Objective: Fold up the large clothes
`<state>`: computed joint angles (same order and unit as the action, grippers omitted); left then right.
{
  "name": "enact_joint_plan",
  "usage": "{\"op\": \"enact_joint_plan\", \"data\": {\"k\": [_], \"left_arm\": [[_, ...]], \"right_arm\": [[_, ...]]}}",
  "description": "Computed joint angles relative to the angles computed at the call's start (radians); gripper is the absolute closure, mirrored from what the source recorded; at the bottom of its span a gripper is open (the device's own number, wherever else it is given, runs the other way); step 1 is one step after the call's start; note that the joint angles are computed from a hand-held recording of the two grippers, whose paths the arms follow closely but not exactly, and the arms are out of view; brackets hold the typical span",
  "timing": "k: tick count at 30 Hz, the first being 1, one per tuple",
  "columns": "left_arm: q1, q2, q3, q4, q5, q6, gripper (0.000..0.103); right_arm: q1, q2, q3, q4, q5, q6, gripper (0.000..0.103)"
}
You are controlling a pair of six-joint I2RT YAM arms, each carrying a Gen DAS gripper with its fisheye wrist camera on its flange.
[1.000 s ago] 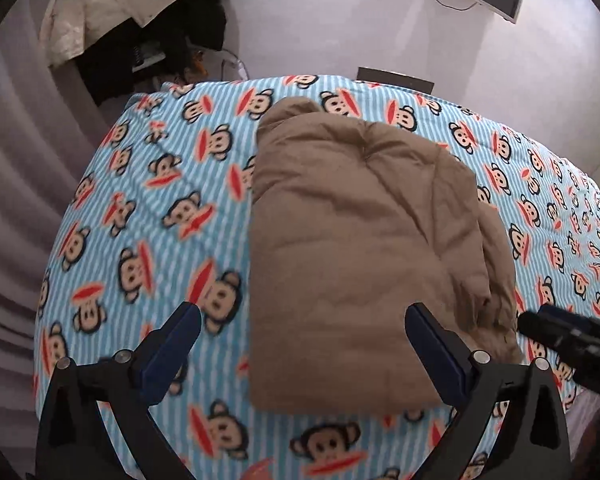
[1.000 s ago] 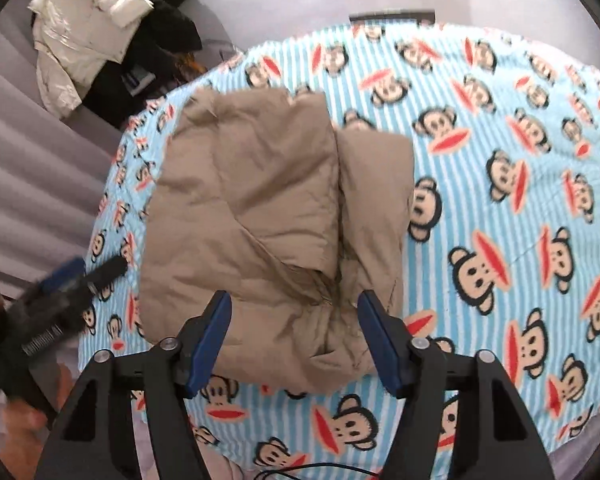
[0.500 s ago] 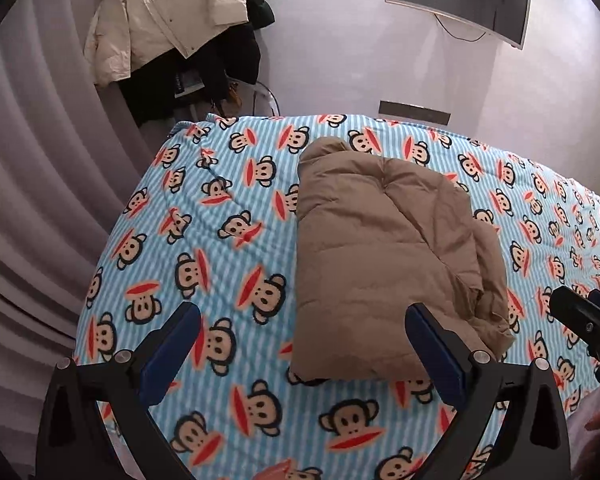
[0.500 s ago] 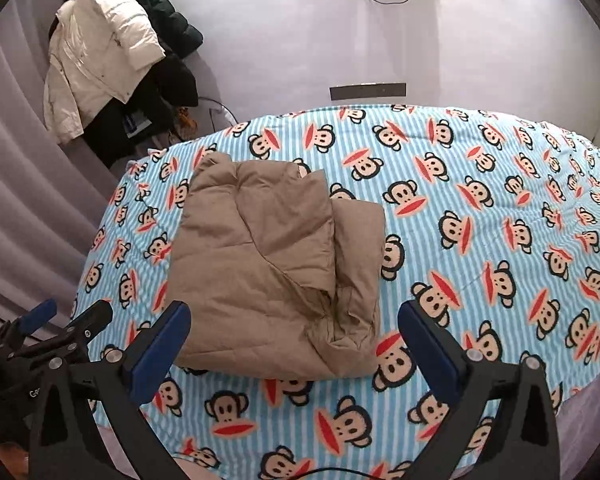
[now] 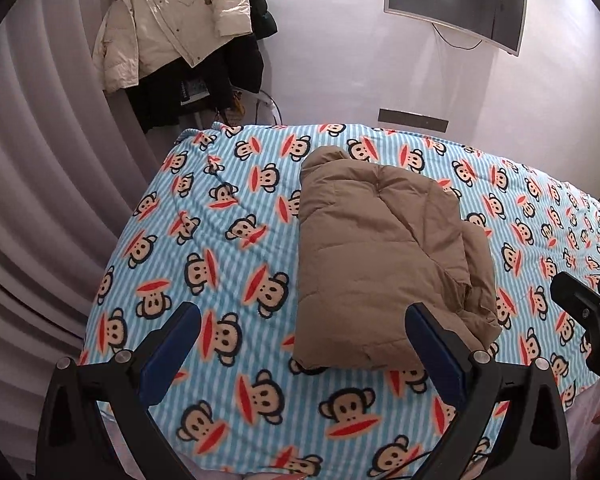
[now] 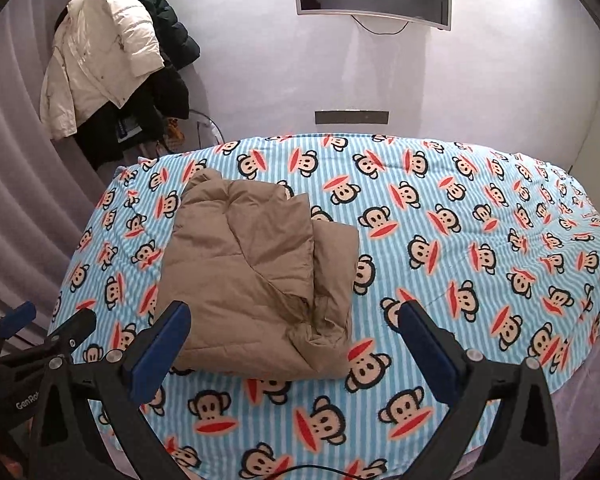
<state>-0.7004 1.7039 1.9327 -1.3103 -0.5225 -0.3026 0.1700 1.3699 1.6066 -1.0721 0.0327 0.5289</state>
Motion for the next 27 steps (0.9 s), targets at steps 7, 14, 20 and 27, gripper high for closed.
{"op": "enact_joint_plan", "data": {"k": [7,14,20,27], "left_arm": [[-0.005,0.001,0.017,-0.013,-0.007,-0.003,0.001],[-0.008,0.006,0.022,-0.018,-0.008,-0.010,0.001],[-0.006,0.007,0.024,-0.018,-0.008,-0.010,0.001],[-0.006,0.018,0.049,-0.029,-0.026,-0.003,0.001]], "right_arm": [[-0.008,0.000,0.017,-0.007,-0.007,-0.012,0.000],[-0.011,0.002,0.021,-0.007,-0.009,-0.013,0.000],[-0.012,0.003,0.025,-0.010,-0.010,-0.014,0.000],[-0.010,0.004,0.024,-0.010,-0.010,-0.013,0.000]]}}
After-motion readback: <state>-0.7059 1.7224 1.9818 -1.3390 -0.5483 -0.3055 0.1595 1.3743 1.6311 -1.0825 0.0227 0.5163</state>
